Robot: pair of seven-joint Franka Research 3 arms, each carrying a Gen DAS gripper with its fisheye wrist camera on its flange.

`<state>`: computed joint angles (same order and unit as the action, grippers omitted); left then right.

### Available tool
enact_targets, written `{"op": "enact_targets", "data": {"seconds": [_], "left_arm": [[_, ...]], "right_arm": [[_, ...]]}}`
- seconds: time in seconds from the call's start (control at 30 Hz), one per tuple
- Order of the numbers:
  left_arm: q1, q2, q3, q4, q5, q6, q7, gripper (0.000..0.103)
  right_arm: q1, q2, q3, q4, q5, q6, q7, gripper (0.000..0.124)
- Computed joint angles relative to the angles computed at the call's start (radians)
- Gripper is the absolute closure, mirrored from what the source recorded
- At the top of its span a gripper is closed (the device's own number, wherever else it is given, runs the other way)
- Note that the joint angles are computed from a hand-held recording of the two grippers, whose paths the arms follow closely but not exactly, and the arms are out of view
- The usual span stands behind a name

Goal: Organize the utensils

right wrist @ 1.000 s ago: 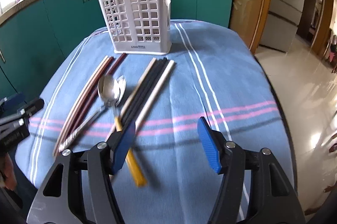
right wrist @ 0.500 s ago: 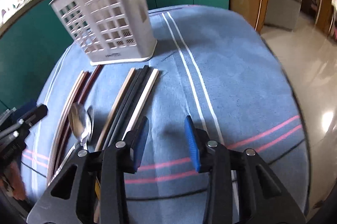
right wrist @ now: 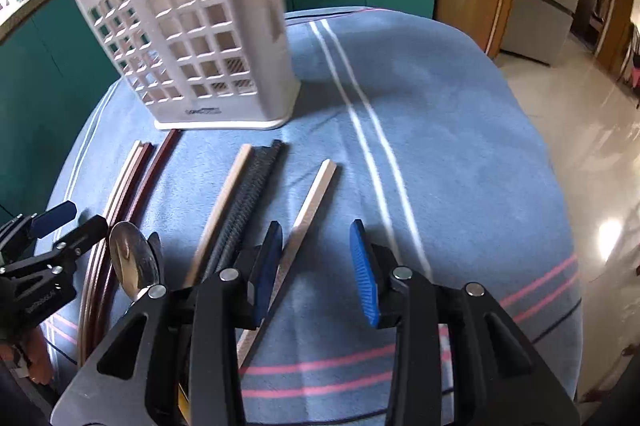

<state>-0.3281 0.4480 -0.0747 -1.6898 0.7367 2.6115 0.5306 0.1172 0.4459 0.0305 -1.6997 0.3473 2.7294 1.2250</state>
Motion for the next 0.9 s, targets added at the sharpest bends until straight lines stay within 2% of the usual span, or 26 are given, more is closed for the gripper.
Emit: {"op": "enact_targets", "data": {"seconds": [0.07, 0.13, 0.23, 0.3, 0.4, 0.5, 0.57, 0.63, 0.7, 0.77, 0.8, 0.9], "left_arm": [[-0.013, -0.001, 0.01, 0.001, 0.022, -0.013, -0.017, 0.036], [-0.027, 0.0, 0.019, 0.012, 0.045, -0.061, -0.038, 0.035], [-0.013, -0.014, 0.012, -0.009, 0.048, -0.046, -0.05, 0.034], [-0.02, -0.017, 0.015, -0.01, 0.064, -0.072, -0.067, 0.036], [-0.011, -0.031, 0.005, -0.026, 0.071, -0.073, -0.067, 0.051], [-0.001, -0.047, -0.002, -0.051, 0.069, -0.058, -0.074, 0.067], [0.001, -0.062, -0.006, -0.07, 0.069, -0.052, -0.089, 0.077], [0.006, -0.067, -0.011, -0.078, 0.065, -0.048, -0.091, 0.083], [0.011, -0.066, -0.017, -0.074, 0.052, -0.057, -0.082, 0.088], [0.017, -0.069, -0.022, -0.079, 0.036, -0.061, -0.075, 0.094], [0.015, -0.075, -0.02, -0.087, 0.04, -0.062, -0.084, 0.095], [0.017, -0.102, -0.023, -0.12, 0.038, -0.064, -0.102, 0.096]], "right_arm": [[0.002, 0.002, -0.011, 0.004, -0.006, 0.003, 0.015, 0.087], [0.001, -0.009, -0.013, -0.011, -0.007, 0.007, 0.022, 0.087], [0.0, -0.014, -0.017, -0.019, -0.013, 0.002, 0.031, 0.086], [0.009, -0.026, -0.025, -0.038, -0.028, 0.013, 0.044, 0.086], [-0.012, -0.039, -0.003, -0.051, 0.008, 0.023, 0.028, 0.086], [0.003, -0.039, -0.023, -0.052, -0.015, 0.024, 0.055, 0.086], [-0.012, -0.035, -0.001, -0.05, 0.004, 0.021, 0.027, 0.089], [-0.007, -0.032, 0.01, -0.049, 0.003, 0.013, -0.004, 0.104], [0.01, -0.034, 0.01, -0.056, -0.016, 0.024, -0.022, 0.111], [-0.021, -0.035, 0.054, -0.05, 0.044, 0.0, -0.091, 0.113], [-0.023, -0.038, 0.061, -0.052, 0.06, -0.006, -0.114, 0.115], [-0.01, -0.056, 0.049, -0.069, 0.071, 0.013, -0.136, 0.117]]}}
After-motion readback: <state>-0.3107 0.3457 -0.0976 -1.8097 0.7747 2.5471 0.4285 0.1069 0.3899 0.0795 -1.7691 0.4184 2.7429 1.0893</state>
